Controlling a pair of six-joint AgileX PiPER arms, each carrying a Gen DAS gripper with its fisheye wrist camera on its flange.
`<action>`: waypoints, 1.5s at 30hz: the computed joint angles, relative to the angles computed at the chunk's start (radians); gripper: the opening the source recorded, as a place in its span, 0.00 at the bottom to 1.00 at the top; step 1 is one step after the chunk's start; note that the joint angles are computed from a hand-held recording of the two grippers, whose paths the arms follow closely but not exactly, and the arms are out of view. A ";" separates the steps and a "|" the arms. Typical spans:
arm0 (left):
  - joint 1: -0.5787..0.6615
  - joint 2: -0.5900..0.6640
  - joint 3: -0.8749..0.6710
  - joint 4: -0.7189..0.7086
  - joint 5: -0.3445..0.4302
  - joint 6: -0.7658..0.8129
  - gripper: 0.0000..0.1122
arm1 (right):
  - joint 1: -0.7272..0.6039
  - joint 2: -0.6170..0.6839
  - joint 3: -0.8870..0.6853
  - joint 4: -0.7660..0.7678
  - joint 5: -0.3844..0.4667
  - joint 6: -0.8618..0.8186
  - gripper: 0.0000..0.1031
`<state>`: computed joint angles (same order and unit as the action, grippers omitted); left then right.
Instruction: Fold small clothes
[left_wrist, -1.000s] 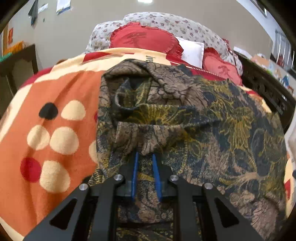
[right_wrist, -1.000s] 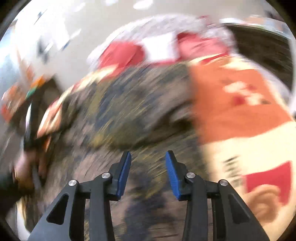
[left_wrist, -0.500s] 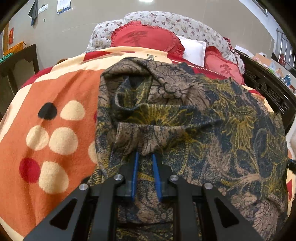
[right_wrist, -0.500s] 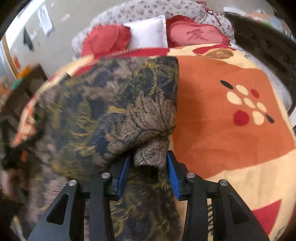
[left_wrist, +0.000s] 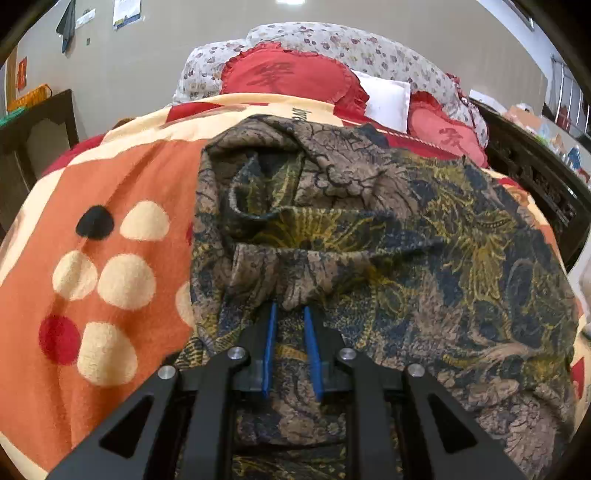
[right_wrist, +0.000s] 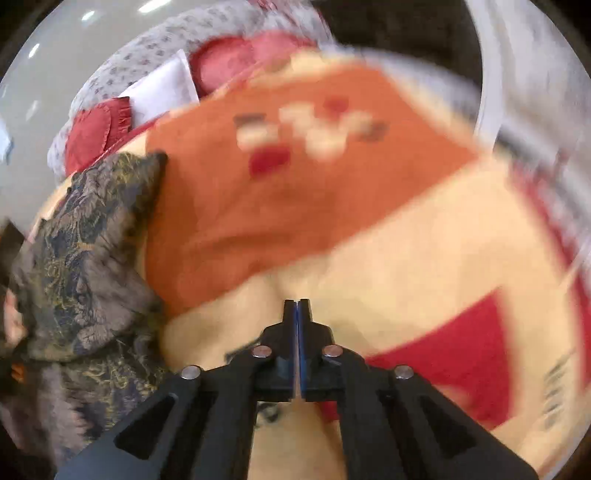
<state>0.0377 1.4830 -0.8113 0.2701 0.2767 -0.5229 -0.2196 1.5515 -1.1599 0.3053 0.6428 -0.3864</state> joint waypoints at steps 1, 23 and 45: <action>-0.005 0.002 -0.002 0.023 0.004 -0.023 0.16 | 0.026 -0.035 0.000 0.055 -0.007 -0.075 0.08; 0.099 0.005 0.008 -0.560 -0.025 0.542 0.15 | 0.445 0.064 -0.189 0.127 0.063 -0.205 0.24; 0.063 0.006 0.003 -0.368 -0.024 0.338 0.15 | 0.081 0.496 -0.589 0.427 0.381 -0.343 0.02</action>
<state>0.1004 1.4894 -0.8086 -0.0974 0.2522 -0.1850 -0.1389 2.0476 -1.7491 0.7326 1.0235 -0.7289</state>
